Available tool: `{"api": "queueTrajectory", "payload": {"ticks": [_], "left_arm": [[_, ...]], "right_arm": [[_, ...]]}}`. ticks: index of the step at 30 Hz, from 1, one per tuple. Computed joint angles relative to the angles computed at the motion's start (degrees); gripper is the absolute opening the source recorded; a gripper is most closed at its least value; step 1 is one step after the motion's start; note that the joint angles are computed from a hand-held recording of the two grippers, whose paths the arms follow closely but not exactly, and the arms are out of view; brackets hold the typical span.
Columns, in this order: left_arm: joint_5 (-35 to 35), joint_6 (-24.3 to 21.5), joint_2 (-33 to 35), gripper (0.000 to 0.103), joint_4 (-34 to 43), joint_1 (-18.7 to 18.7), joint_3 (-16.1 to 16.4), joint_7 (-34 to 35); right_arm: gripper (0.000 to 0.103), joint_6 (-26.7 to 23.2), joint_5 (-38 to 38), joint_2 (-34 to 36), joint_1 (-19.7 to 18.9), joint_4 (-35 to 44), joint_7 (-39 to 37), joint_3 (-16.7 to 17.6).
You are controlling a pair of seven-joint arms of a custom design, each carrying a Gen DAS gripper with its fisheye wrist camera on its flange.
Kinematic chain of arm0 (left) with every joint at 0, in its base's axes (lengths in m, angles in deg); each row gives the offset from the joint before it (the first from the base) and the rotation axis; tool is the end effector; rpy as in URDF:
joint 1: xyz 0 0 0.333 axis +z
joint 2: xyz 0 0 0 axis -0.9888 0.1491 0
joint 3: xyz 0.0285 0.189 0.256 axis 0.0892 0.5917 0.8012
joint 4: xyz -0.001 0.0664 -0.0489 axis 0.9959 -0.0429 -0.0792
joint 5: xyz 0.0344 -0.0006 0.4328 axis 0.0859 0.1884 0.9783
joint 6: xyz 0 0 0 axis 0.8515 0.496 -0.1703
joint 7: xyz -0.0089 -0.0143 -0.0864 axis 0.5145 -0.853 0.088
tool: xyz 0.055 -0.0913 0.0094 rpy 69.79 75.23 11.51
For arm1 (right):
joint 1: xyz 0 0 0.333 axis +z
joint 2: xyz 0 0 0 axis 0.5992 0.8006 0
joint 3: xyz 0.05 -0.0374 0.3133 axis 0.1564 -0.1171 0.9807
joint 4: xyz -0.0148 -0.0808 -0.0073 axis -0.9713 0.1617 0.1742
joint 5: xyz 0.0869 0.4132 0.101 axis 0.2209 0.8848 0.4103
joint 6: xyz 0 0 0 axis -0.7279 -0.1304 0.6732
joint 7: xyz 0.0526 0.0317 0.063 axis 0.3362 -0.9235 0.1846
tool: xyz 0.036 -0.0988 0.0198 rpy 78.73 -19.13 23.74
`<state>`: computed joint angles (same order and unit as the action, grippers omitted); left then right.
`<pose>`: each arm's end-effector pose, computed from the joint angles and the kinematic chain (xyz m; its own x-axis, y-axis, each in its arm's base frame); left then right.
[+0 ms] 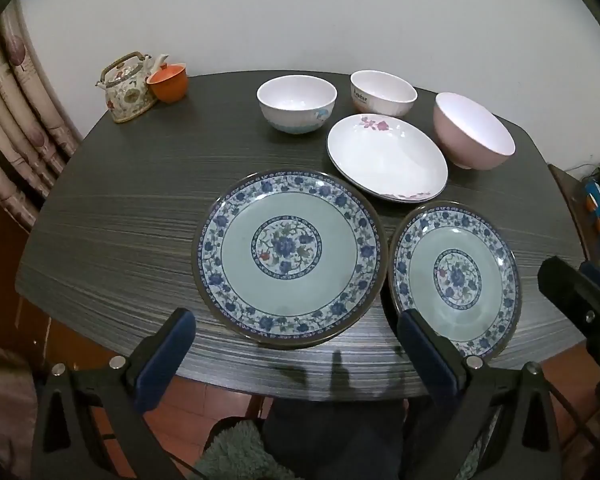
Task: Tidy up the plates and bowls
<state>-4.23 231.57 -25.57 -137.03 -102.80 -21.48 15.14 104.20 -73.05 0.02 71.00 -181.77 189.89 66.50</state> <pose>0.5449 -0.3814 0.4029 -0.0577 -0.9983 -0.0011 -0.8838 0.0516 -0.4650 0.5246 0.4229 0.4171 -0.0586 -0.9793 -0.1939 -0.8010 0.1621 -0.5763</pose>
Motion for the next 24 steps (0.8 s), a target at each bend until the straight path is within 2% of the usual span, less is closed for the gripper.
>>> {"api": "queueTrajectory", "payload": {"ticks": [14, 24], "left_arm": [[3.45, 0.77, -0.58, 0.103, -0.46, -0.31, 0.36, -1.24], [4.17, 0.51, -1.44, 0.103, -0.98, 0.00, 0.24, -2.03]], "right_arm": [[0.101, -1.89, -1.08, 0.38, 0.47, 0.69, 0.93, -0.11], [0.101, -0.99, -0.49, 0.08, 0.22, -0.11, 1.50, -0.17]]}}
